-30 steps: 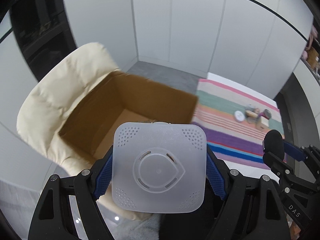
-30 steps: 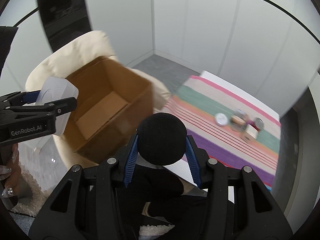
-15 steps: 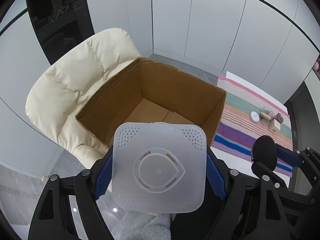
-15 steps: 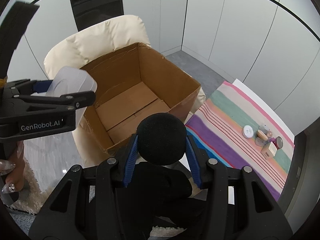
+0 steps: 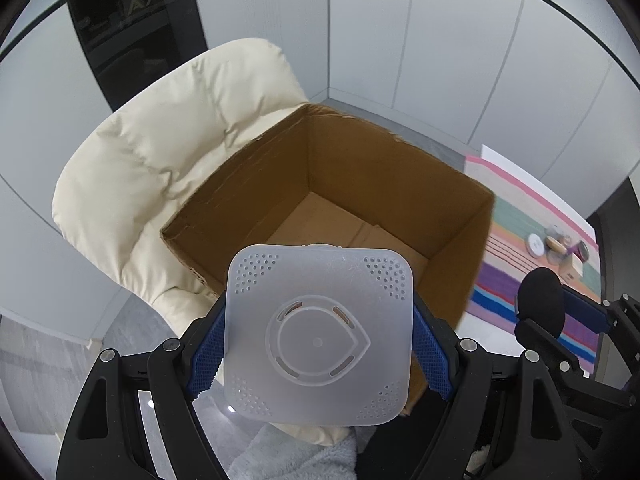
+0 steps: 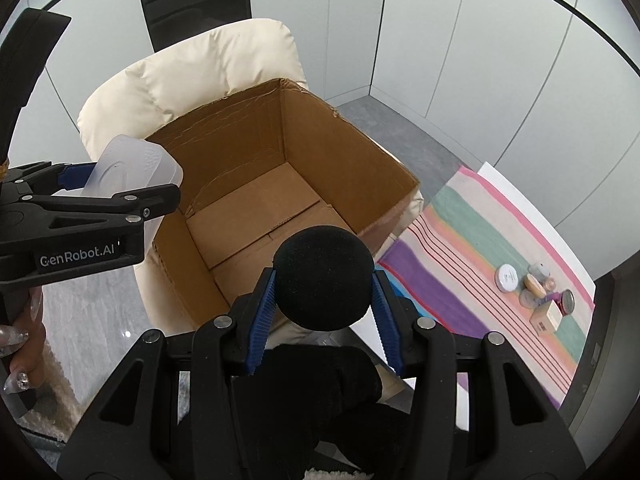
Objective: Organize objects
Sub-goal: 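Open the left tool to drop the lid while the right tool drops the puck into the box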
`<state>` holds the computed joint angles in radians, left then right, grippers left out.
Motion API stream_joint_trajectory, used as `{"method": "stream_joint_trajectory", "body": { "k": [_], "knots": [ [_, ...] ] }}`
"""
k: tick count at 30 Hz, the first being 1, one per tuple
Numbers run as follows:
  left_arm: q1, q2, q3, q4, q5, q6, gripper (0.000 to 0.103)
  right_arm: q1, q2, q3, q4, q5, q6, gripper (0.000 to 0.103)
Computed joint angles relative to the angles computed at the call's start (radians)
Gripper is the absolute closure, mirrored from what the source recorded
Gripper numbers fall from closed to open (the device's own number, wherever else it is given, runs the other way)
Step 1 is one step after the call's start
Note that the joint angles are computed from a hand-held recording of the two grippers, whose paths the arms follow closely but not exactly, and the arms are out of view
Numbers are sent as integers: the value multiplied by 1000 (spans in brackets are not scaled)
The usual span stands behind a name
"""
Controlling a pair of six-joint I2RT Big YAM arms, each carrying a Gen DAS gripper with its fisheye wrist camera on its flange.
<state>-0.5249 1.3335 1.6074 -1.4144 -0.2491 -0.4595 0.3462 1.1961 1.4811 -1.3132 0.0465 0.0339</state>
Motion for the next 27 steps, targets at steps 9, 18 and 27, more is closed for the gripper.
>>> {"method": "stream_joint_trajectory", "body": {
  "k": [9, 18, 27],
  "knots": [
    [54, 66, 30, 30, -37, 47, 21, 1, 131, 71, 39, -17, -30, 54],
    [106, 129, 61, 41, -31, 86, 21, 14, 261, 170, 47, -20, -54, 54],
    [137, 147, 65, 75, 18, 126, 16, 14, 298, 176, 72, -26, -25, 6]
  ]
}}
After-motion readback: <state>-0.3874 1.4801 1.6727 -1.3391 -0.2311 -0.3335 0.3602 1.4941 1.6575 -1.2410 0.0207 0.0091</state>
